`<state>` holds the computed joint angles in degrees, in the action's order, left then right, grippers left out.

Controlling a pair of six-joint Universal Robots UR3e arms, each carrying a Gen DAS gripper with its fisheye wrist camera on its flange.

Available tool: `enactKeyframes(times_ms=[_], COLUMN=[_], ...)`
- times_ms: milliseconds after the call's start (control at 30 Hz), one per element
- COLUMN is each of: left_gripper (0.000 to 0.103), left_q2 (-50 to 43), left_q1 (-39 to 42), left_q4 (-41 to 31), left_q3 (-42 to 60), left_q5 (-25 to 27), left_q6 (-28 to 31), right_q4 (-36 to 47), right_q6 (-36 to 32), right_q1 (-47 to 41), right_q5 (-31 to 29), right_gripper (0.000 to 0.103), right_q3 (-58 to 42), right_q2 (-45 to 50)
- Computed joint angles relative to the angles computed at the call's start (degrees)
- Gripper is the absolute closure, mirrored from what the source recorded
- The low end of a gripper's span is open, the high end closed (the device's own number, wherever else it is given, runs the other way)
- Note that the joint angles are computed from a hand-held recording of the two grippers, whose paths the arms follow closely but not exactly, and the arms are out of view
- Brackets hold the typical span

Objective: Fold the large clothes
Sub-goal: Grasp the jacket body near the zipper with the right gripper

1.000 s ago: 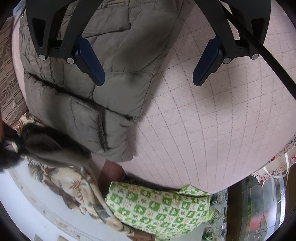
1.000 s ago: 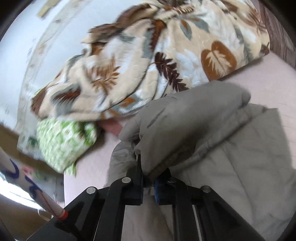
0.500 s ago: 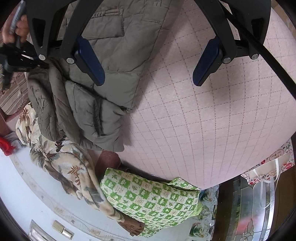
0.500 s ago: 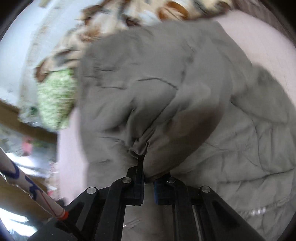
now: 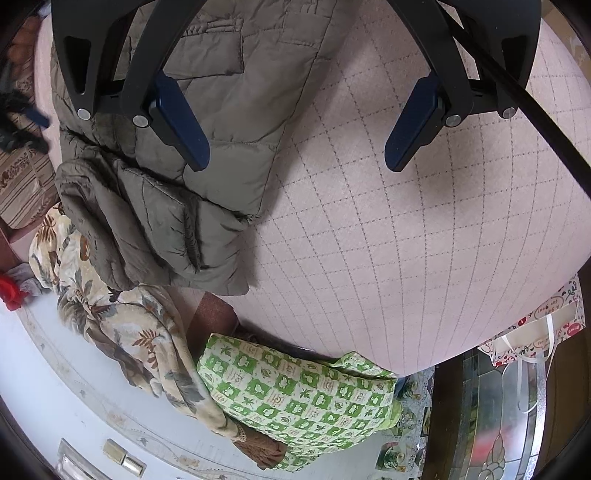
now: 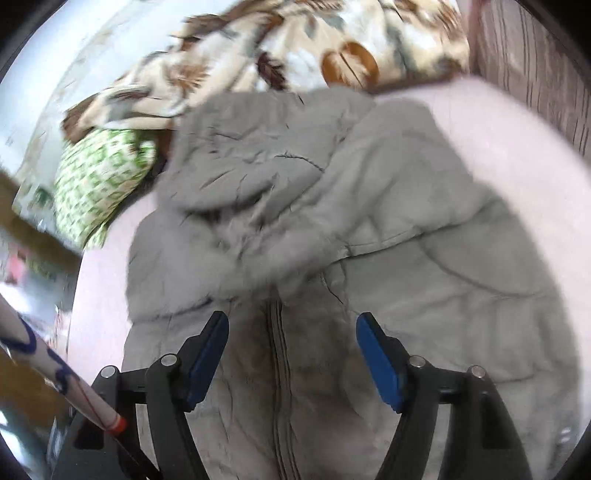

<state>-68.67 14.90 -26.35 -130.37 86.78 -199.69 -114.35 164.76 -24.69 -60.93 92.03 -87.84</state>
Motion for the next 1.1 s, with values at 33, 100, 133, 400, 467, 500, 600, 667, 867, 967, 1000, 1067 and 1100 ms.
enactKeyframes(times_ms=[33,100,133,400,467,500,600,667,867,967,1000,1067,1100], left_gripper=[0.008,0.008,0.008,0.008,0.008,0.008,0.008,0.008,0.008,0.008,0.008,0.008,0.008], left_q2=[0.3,0.1,0.0,-2.0,-2.7,-3.4,-4.4,-4.5,-4.8,-4.9,-5.0,-5.6,-6.2], left_q1=[0.2,-0.2,-0.2,-1.0,-1.1,-1.2,-0.8,-0.6,0.0,-0.2,-0.3,-0.6,-1.1], left_q4=[-0.4,-0.2,-0.3,0.5,0.6,0.4,-0.1,-0.3,-1.2,-1.1,-0.9,-0.1,0.0], left_q3=[-0.1,0.1,0.2,0.9,1.3,1.8,2.8,3.0,3.2,3.0,2.9,3.0,3.4], left_q5=[-0.2,0.3,0.4,2.0,2.3,2.2,1.3,1.2,0.1,0.7,0.9,1.7,2.4], left_q6=[0.2,0.0,-0.1,0.4,0.4,0.4,0.6,0.8,0.7,0.7,0.6,0.6,0.3], right_q4=[1.1,2.0,1.0,-7.6,-6.6,-6.3,-2.5,-0.5,-9.9,-7.7,-4.9,1.1,3.0], right_q6=[-1.3,-1.9,-0.7,10.9,13.1,13.7,13.4,12.2,16.0,14.1,14.5,15.6,16.3], right_q1=[-0.9,-1.7,-0.5,15.1,17.8,18.5,21.4,22.9,23.4,26.4,27.3,28.0,28.4], right_q5=[0.7,1.6,1.1,-13.4,-16.2,-17.2,-22.9,-27.1,-22.5,-21.8,-22.6,-22.0,-22.5], right_gripper=[0.029,0.041,0.049,0.062,0.062,0.062,0.062,0.063,0.063,0.063,0.063,0.063,0.063], right_q3=[0.2,-1.7,-4.0,-31.2,-36.9,-38.1,-45.3,-49.5,-41.5,-48.6,-52.8,-60.6,-63.0], right_q2=[-1.8,-3.7,-3.0,22.0,29.2,31.2,39.8,42.3,32.5,37.9,41.1,47.7,50.0])
